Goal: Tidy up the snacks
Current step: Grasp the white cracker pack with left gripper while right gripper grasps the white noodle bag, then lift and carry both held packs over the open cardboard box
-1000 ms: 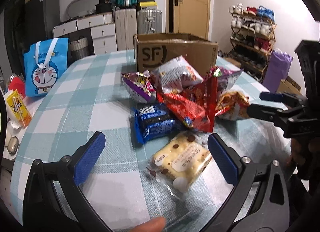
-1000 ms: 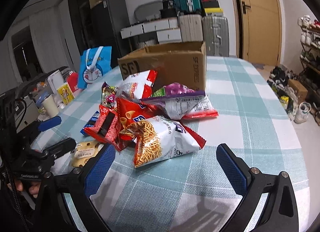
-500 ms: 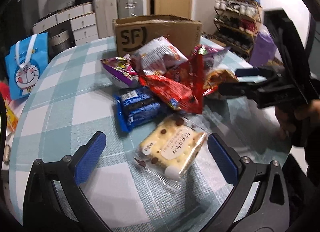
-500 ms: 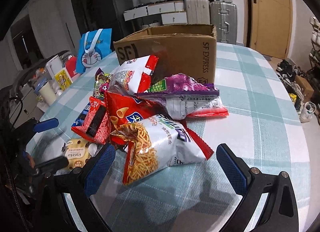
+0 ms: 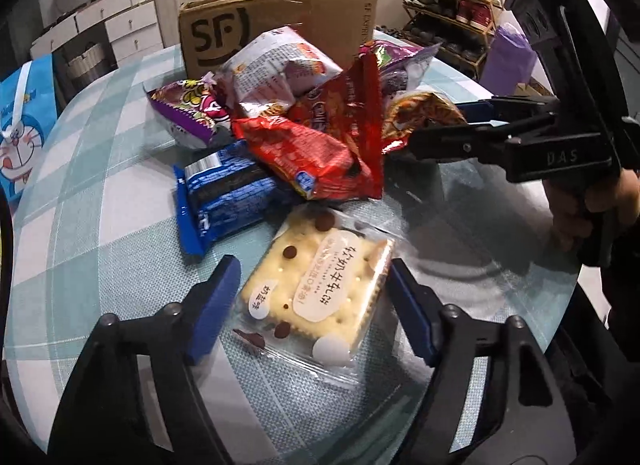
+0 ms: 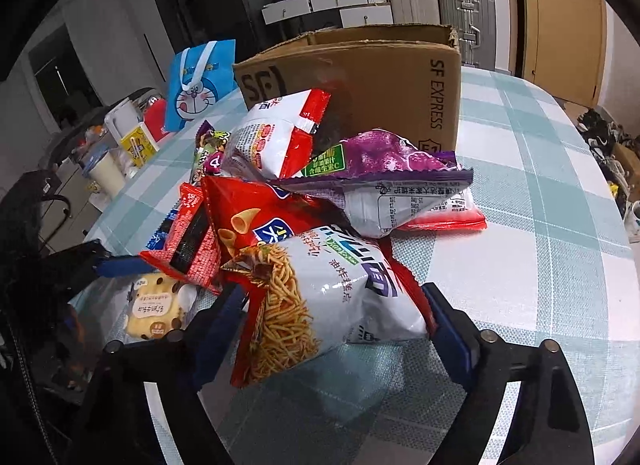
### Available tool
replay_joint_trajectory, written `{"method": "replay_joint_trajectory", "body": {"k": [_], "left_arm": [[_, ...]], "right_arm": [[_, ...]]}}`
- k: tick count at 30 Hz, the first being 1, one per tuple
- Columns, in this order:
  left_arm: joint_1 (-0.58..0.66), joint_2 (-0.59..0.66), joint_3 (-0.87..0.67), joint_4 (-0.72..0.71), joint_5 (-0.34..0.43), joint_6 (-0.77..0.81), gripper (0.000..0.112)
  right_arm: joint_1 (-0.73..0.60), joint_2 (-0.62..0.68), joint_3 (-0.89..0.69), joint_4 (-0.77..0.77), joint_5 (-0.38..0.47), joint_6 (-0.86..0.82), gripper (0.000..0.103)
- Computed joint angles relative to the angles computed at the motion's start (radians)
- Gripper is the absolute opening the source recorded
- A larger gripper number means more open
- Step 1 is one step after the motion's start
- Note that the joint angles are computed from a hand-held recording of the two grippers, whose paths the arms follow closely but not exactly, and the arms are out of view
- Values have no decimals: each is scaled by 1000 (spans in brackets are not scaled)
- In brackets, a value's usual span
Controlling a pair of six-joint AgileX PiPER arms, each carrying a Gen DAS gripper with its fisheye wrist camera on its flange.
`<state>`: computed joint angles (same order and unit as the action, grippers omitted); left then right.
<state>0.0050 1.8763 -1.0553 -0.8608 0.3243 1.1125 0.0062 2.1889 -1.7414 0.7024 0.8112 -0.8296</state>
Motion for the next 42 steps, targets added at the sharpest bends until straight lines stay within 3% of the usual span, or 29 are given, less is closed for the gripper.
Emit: {"method": "replay_joint_trajectory", "body": {"k": [4, 11, 25, 42], "left_arm": [[10, -11, 17, -79, 18, 88, 60], [27, -60, 90, -257, 42, 259, 60], [87, -184, 167, -467, 100, 406, 58], [115, -275, 166, -530, 120, 432, 58]], "right_arm": [[-26, -21, 43, 62, 9, -58, 76], [-61, -86, 162, 183, -11, -165, 58], [-140, -215, 367, 351, -7, -341, 56], [-189, -364, 459, 533, 10, -470, 56]]}}
